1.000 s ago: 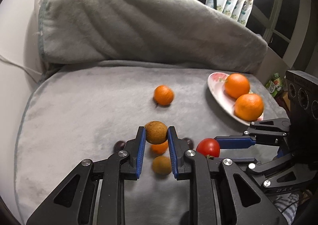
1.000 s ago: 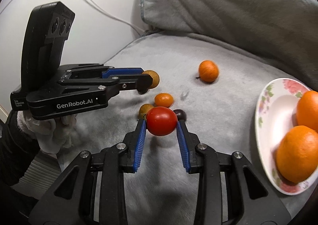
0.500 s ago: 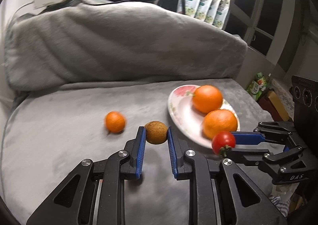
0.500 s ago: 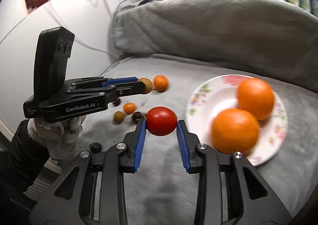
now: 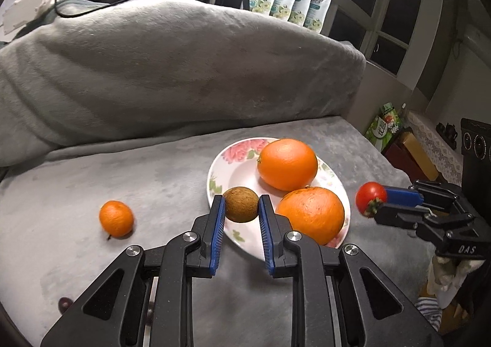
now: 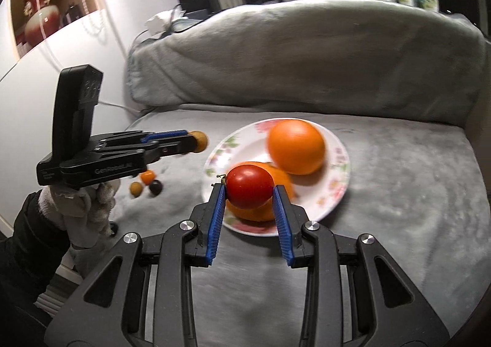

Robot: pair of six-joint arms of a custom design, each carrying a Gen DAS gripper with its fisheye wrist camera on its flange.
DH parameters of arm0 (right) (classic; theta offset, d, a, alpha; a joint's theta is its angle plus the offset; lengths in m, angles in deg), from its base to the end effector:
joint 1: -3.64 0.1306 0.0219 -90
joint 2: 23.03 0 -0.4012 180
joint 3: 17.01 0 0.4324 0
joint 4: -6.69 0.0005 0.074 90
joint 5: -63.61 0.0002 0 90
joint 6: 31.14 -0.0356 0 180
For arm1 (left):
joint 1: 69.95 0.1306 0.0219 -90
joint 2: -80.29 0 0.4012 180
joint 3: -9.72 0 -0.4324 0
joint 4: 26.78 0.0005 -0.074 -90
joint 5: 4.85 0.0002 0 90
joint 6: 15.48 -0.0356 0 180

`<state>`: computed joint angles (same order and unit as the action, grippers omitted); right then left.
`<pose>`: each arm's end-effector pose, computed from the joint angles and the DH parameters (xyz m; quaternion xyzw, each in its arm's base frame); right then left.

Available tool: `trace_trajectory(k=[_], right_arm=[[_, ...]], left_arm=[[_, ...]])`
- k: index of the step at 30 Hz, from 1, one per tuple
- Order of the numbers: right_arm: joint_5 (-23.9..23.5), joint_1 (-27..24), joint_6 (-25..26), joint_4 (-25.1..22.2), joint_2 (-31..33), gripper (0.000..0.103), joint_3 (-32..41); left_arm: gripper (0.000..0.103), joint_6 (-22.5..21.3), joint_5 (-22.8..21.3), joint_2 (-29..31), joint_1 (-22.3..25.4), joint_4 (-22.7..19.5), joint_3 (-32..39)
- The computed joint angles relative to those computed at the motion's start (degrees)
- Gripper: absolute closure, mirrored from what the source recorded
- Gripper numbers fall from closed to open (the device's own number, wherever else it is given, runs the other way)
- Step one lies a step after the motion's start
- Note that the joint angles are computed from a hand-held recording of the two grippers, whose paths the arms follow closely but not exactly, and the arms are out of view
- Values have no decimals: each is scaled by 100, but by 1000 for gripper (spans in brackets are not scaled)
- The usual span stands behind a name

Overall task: Organize fruits
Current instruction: 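Carry the tomato in the right gripper and brown fruit in the left over the plate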

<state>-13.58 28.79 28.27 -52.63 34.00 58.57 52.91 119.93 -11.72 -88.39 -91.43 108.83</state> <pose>0.2712 0.1181 0.5336 0.0893 0.9002 0.1038 0.4133 0.4614 -0.1758 0.5318 0.3982 0.8195 -0.2755 0.3064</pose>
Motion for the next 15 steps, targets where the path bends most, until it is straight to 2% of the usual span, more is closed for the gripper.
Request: trace_trajectory(k=[7, 15], right_arm=[[-78, -368, 43, -115, -145, 70, -140], [-113, -536, 66, -165, -90, 70, -176]], left_arm=[[82, 51, -100, 129, -103, -74, 74], [82, 23, -102, 217, -183, -190, 131]])
